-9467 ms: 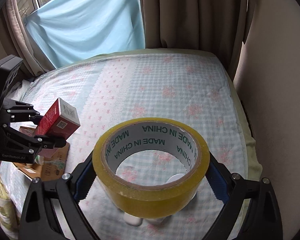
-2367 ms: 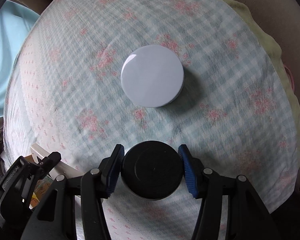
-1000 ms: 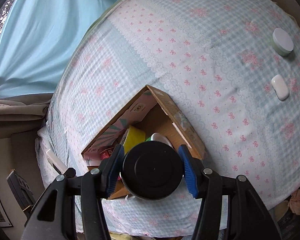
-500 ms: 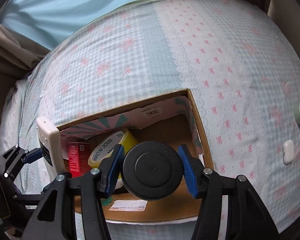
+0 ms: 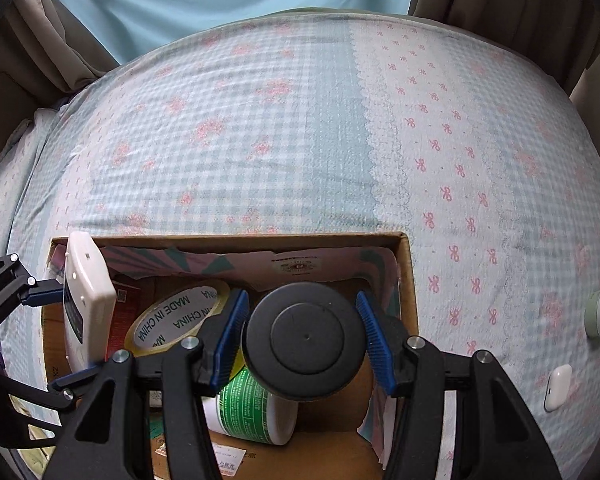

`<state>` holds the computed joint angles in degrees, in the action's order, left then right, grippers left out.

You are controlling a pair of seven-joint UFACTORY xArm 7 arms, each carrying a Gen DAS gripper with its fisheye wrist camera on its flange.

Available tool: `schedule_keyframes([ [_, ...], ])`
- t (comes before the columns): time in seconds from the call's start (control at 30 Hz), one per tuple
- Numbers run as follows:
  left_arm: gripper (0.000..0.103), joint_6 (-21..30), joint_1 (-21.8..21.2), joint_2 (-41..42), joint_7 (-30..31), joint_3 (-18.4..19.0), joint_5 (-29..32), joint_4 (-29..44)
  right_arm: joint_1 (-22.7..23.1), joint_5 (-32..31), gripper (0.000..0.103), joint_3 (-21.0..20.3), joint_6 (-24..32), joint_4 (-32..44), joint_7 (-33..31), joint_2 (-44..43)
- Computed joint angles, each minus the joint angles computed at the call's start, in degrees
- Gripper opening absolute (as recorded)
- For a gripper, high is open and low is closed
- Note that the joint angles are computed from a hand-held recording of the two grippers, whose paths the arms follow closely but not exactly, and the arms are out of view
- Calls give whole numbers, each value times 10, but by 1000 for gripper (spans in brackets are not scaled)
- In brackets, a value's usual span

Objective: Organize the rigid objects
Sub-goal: 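Open both tools to drop the remote and jar into the box, then move both tools toward the earbud case and pale green jar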

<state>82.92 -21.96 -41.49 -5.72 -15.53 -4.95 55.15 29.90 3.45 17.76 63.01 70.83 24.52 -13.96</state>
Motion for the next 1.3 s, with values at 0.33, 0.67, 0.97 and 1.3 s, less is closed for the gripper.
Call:
schedule_keyframes([
  [0.33,103,-5,3,0,-26,-5,-3,14,-1,50,103,-11,-17,-7,-8,-17],
  [0.67,103,22,11,-20,-52,-5,-2,31,-10,13,103,0,22,19,2,-36],
  [0.97,103,90,31,-48,-106,-16,-7,84,-12,20,103,-2,69,56,-22,-64],
  [1.3,103,155,68,-29,-224,-88,-4,214,-36,16,103,-7,197,129,-50,-124],
])
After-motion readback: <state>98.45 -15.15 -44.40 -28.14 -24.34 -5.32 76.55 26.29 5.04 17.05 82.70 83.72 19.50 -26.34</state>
